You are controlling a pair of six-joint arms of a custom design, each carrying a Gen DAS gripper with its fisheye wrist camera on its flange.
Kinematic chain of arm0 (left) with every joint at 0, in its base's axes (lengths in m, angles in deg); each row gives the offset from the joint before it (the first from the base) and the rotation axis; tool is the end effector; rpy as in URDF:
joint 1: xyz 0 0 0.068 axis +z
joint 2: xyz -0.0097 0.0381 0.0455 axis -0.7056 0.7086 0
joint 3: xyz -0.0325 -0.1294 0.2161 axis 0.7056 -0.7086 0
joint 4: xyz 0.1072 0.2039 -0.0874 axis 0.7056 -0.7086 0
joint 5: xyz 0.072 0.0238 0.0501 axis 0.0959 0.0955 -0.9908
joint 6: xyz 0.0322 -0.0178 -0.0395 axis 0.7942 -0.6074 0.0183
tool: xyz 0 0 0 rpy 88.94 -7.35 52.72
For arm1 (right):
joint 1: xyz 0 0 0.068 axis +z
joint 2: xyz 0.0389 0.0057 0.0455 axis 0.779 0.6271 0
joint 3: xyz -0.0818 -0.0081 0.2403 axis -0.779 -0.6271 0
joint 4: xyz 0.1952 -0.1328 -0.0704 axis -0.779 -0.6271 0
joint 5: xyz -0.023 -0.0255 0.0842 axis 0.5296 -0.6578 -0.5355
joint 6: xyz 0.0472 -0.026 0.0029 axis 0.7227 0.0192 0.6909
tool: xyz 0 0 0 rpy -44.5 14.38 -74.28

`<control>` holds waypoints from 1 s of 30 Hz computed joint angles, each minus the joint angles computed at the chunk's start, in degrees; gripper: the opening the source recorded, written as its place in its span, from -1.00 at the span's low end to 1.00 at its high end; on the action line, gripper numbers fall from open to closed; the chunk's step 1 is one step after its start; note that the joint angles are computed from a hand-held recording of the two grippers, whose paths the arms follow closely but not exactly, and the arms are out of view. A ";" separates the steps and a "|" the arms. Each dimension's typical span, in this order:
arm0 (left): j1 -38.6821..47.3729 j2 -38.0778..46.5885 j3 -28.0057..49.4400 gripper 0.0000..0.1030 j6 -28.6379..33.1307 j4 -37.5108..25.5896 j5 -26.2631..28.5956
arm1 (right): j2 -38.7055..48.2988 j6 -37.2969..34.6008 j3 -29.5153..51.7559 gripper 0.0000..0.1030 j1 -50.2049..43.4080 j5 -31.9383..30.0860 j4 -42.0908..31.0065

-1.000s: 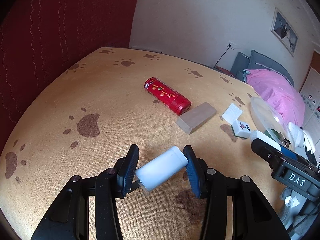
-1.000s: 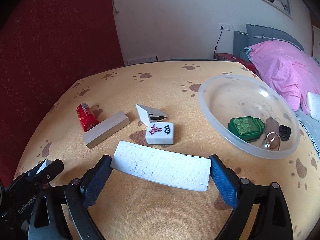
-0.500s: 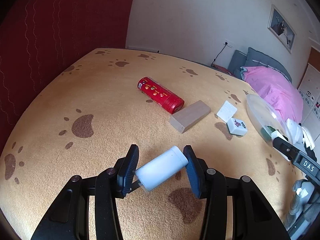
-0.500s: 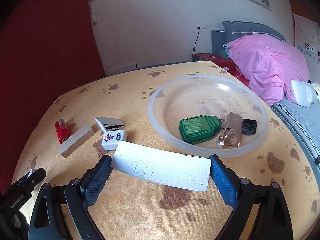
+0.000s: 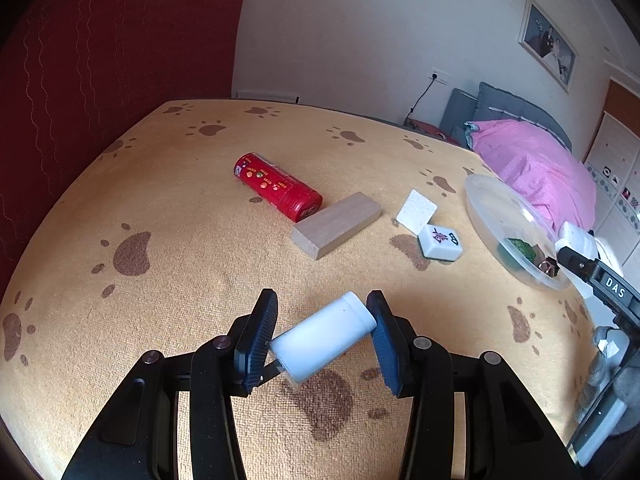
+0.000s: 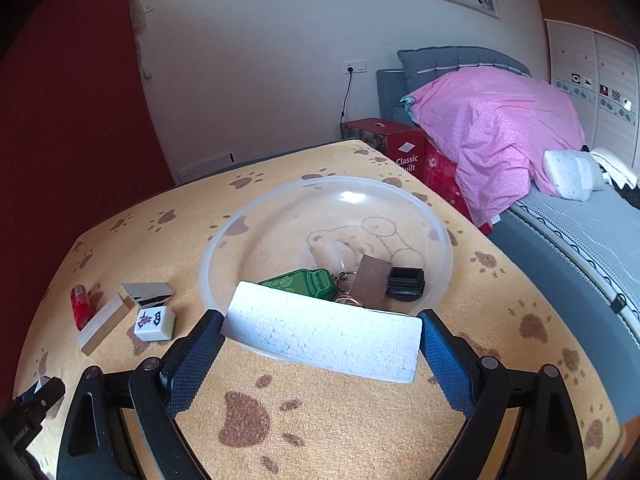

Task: Organize rigid objects
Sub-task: 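Carry the white block into the clear bowl with the right gripper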

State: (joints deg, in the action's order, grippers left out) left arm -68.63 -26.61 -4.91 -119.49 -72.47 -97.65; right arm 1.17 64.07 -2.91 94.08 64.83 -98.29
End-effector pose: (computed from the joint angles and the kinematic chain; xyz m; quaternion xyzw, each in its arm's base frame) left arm 0.1290 -0.0464 0.1816 -0.1018 0.9046 -0.0682 0.4083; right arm 0.2132 0.1740 0.1945 0.0476 0.8963 0.0549 0.4374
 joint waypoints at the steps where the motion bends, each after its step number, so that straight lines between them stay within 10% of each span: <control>1: -0.99 0.50 0.32 -0.08 -0.44 0.05 -0.66 | 0.07 -0.69 -0.10 0.89 -0.57 -0.19 0.45; 30: -14.73 15.49 7.85 -0.08 -6.66 3.32 -8.61 | 5.80 -8.46 2.02 0.90 -10.39 -7.53 5.42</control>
State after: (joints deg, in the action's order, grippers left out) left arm -83.36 -11.12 2.94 -126.15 -69.14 -106.26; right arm 6.97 55.61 -0.90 83.69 57.31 -92.87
